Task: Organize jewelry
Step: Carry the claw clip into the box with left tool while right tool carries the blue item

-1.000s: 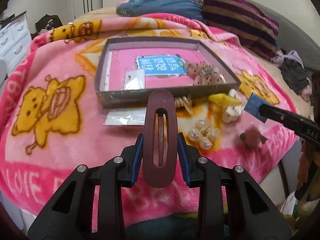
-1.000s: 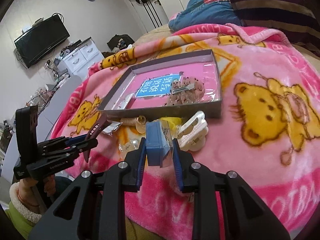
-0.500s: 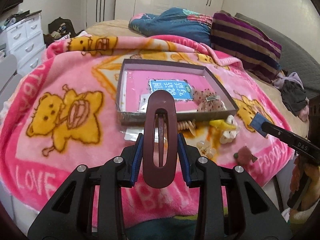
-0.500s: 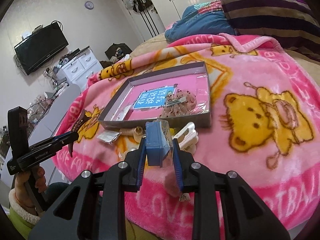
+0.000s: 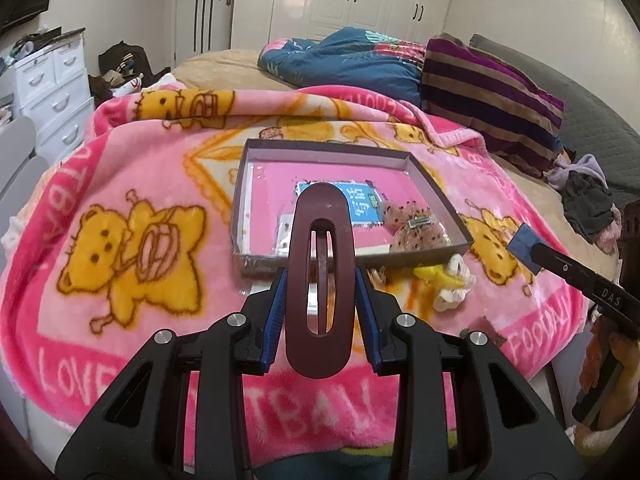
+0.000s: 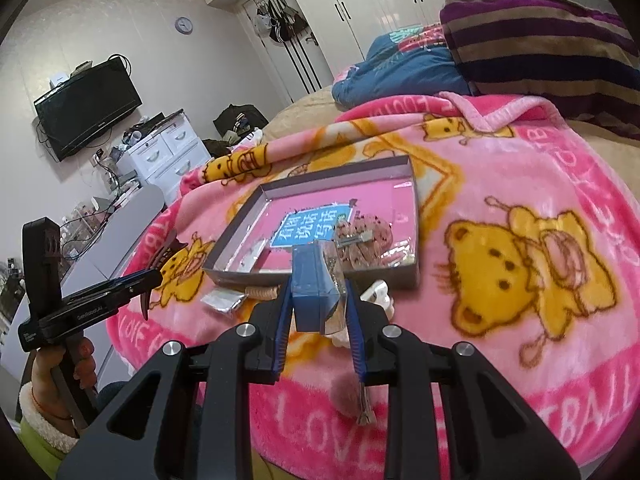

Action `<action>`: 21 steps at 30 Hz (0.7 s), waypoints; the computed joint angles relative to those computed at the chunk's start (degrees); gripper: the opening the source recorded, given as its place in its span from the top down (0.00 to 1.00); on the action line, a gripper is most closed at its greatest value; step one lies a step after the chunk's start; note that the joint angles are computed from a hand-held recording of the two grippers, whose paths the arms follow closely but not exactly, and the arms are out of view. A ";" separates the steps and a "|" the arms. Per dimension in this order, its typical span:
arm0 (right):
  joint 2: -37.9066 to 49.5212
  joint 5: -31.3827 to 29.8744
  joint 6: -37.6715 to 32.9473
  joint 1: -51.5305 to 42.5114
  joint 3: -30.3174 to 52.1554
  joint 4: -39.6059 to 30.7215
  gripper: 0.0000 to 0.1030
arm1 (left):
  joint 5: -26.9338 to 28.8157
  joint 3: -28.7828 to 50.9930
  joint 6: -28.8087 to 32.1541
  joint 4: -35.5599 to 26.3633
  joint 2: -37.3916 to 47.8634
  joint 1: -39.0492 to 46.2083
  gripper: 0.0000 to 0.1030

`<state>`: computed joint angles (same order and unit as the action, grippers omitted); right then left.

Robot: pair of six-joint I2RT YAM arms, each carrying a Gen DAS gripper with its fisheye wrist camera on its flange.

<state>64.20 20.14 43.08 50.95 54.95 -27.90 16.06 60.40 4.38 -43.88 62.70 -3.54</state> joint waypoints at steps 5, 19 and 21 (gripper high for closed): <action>1.16 -0.36 -1.75 -1.04 2.19 0.60 0.76 | -0.45 2.54 -1.29 0.68 2.31 -2.17 0.76; 5.43 -1.32 -5.76 -3.66 9.20 1.17 0.76 | -0.66 11.58 -4.92 3.44 8.51 -6.50 0.76; 6.02 -1.71 -6.32 -4.26 10.18 1.12 0.76 | -0.84 12.92 -5.39 3.68 9.47 -6.80 0.76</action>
<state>70.22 18.43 36.76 46.70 65.13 -26.78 15.22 73.32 -1.00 -40.20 72.17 -10.34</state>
